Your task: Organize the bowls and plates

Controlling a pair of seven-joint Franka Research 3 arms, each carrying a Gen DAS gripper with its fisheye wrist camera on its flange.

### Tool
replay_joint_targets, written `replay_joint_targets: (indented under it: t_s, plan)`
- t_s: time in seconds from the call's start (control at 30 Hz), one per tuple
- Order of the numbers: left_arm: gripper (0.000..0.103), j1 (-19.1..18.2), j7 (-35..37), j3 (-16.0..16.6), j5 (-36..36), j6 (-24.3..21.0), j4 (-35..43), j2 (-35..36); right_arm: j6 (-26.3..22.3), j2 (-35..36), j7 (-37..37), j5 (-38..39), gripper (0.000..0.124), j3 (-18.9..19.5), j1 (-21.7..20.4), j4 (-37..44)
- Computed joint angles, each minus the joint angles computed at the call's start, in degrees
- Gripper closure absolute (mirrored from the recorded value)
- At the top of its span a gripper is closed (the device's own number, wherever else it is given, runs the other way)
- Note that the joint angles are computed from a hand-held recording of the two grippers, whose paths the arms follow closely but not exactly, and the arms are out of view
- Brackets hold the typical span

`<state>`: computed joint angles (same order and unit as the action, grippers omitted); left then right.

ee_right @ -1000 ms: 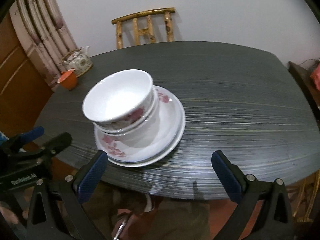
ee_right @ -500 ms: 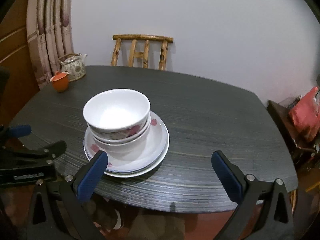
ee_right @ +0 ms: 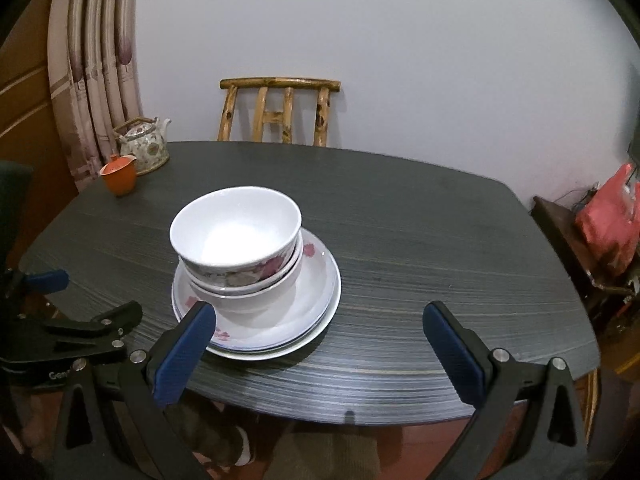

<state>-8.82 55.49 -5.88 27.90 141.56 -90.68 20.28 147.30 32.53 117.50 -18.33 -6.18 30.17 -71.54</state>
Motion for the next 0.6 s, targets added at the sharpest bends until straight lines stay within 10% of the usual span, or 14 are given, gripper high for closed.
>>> replay_joint_targets:
  t_s: [0.6]
  plan:
    - [0.000, 0.28, 2.13, -0.15, -1.78, -1.81, 1.17, 1.42, -7.95, 5.17, -10.44, 10.32, 0.021, 3.92, -2.51, 6.87]
